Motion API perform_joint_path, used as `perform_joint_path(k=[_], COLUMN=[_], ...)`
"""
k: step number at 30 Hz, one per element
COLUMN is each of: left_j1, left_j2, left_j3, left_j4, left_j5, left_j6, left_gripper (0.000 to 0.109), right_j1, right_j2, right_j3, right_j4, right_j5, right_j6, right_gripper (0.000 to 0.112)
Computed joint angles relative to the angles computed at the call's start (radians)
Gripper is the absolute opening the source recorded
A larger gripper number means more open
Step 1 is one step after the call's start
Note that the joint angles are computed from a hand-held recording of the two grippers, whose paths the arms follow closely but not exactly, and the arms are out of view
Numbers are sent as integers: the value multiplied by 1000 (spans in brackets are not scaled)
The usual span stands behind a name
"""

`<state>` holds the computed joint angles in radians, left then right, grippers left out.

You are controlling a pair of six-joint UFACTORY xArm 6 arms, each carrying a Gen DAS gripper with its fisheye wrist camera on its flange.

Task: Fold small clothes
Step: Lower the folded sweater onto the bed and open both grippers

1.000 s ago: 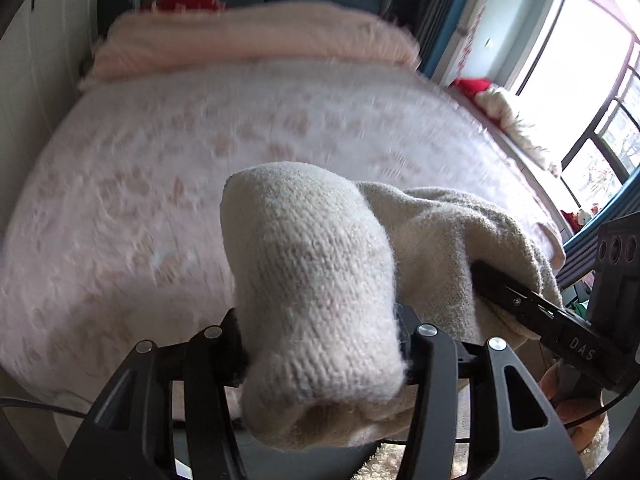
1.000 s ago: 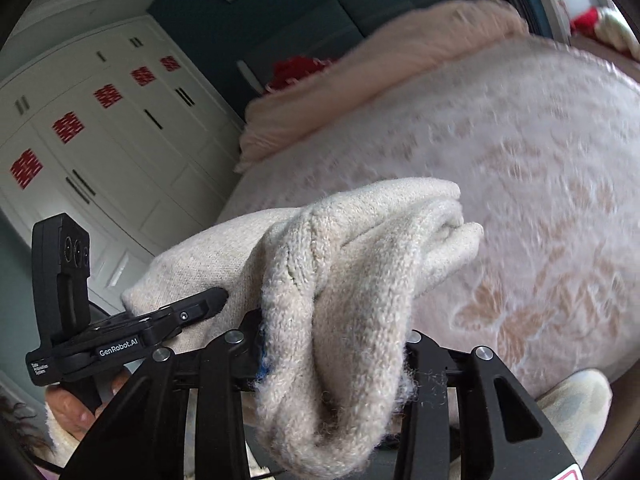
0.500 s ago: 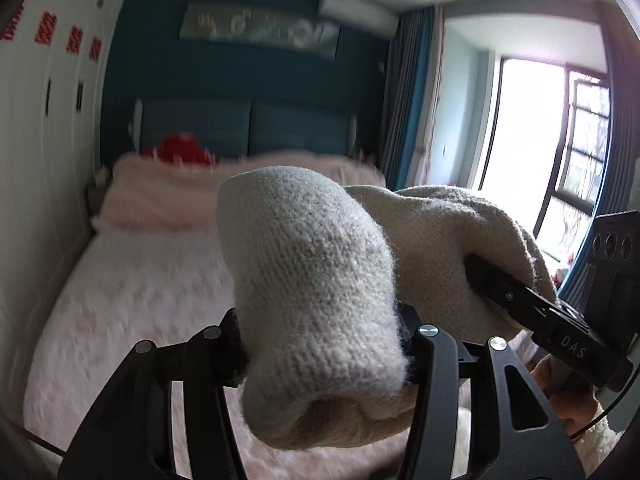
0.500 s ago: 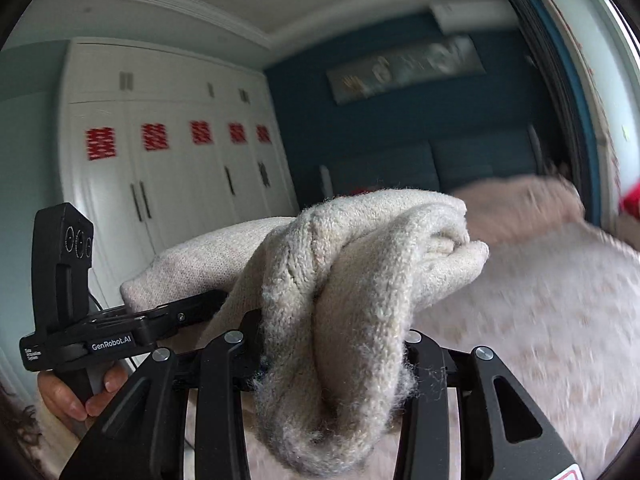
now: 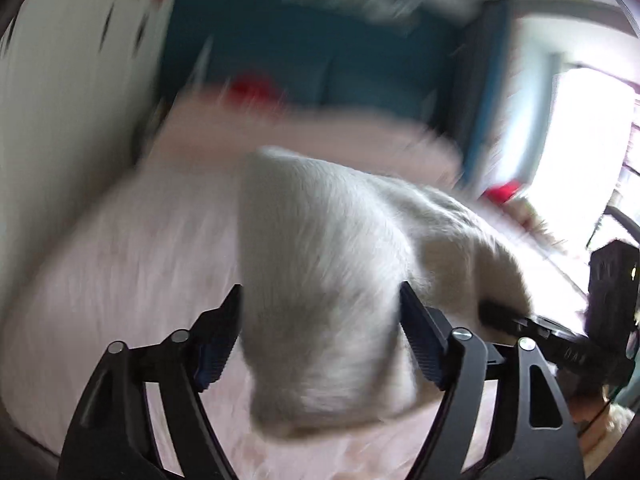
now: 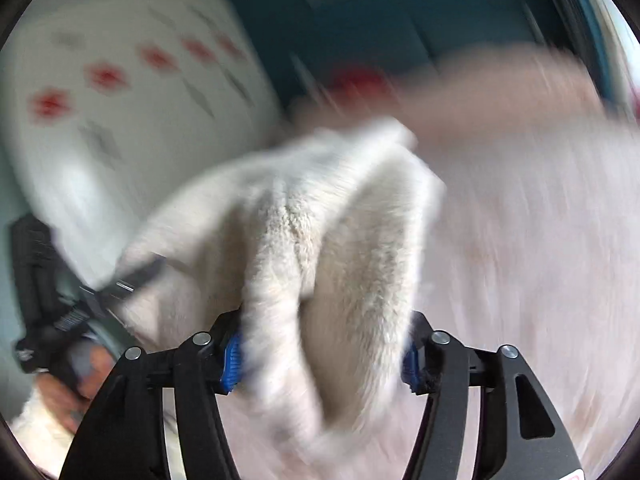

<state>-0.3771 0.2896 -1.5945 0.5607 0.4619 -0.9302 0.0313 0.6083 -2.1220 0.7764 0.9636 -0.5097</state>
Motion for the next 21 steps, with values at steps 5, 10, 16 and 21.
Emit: perform_joint_path(k=[5,10,16,21], left_j1=[44,36,37,19], left_j2=[-72,-105,77,186], left_j3=[247,260,57,-80], left_j4=[-121,-166,-246,-241], left_j5=[-11,-96,11,212], left_j6=[-108,-129,-3,76], left_gripper=[58,77,57,51], right_j1=[-43,-30,15,55], right_j2=[-67,-23,173,178], right_j3=[239,120,-143,-100], right_j4=[-13,-22,-118,-258], right_j5=[28,43,108,68], right_j6=[70,73,144,134], right_gripper=[49,69,16,15])
